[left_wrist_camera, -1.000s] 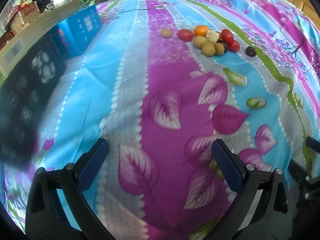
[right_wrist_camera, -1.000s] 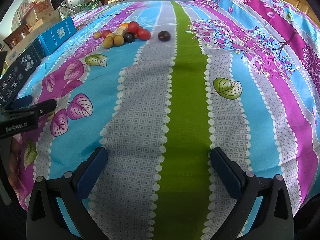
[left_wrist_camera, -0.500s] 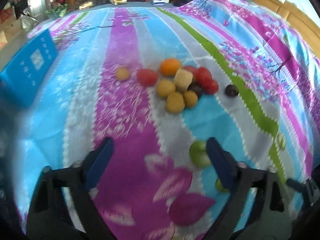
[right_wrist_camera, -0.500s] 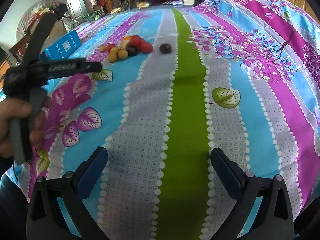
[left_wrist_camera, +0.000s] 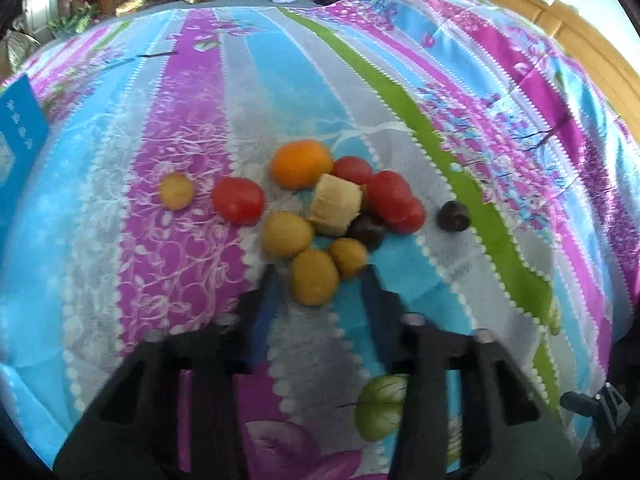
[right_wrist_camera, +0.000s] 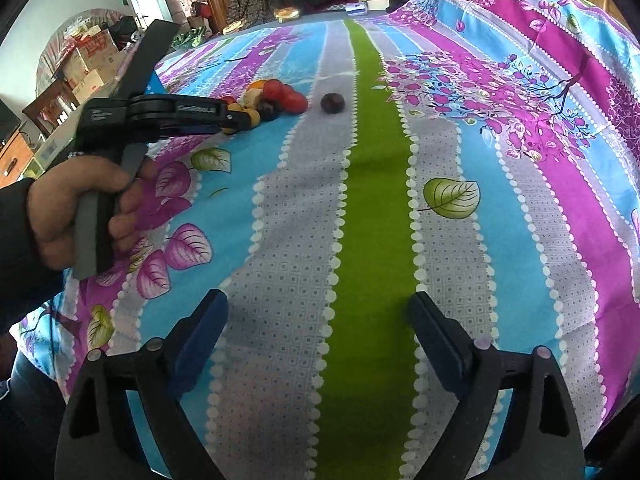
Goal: Organize fruits
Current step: 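Grasp a yellow apricot with the left tool while the right tool grasps a dark plum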
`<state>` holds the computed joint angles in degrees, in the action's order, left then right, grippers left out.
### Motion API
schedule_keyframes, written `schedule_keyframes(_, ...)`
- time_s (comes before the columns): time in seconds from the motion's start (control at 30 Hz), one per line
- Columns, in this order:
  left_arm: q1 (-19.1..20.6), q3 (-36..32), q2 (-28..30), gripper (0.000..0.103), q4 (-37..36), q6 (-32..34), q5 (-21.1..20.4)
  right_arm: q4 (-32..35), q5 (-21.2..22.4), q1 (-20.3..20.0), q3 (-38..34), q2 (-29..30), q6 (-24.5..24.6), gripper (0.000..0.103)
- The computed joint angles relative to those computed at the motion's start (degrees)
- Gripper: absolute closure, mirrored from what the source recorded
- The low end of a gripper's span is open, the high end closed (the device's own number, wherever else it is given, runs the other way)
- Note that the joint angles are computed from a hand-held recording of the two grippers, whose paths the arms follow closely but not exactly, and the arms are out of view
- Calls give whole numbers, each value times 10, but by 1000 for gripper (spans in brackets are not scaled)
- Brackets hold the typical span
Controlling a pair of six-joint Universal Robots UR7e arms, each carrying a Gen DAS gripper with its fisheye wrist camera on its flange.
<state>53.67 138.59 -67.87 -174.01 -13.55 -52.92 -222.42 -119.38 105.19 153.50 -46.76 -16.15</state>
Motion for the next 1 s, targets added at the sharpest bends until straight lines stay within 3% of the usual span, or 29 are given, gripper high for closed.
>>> schedule_keyframes(0.07, -7, 4, -3, 77, 9, -5, 14, 27, 10, 4, 9, -24, 12, 13)
schedule_keyframes(0.17, -12, 21, -21, 77, 6, -16, 11, 101, 43, -1, 21, -75, 43, 13)
schedule_keyframes(0.23, -17, 37, -36, 77, 0, -25, 10, 189, 66, -1, 22, -121, 51, 13)
schedule_keyframes(0.37, -21, 63, -47, 78, -17, -29, 7, 304, 80, 28, 16, -189, 48, 13)
schedule_keyframes(0.47, -18, 67, -42, 78, -39, -20, 4, 326, 112, 49, 7, -235, 39, 14)
schedule_keyframes(0.5, -15, 68, -38, 78, -48, -15, 2, 307, 116, 55, 0, -239, 30, 21)
schedule_keyframes(0.57, -13, 73, -31, 77, -70, -7, 1, 254, 112, 59, -22, -219, -1, 33)
schedule_keyframes(0.63, -14, 74, -28, 77, -77, -4, 3, 217, 75, 59, -65, -170, -39, 33)
schedule_keyframes(0.7, -13, 76, -28, 77, -84, -3, 0, 181, 71, 43, -106, -121, -92, 35)
schedule_keyframes(0.73, -12, 77, -29, 77, -86, -4, -2, 183, 71, 32, -126, -105, -107, 38)
schedule_keyframes(0.8, -11, 79, -30, 77, -91, -4, -5, 179, 52, 10, -170, -63, -128, 54)
schedule_keyframes(0.87, -11, 80, -29, 77, -95, -4, -5, 203, 38, -11, -207, -36, -136, 61)
schedule_keyframes(1.0, -6, 80, -30, 77, -100, -2, -13, 239, 36, -41, -250, -8, -154, 61)
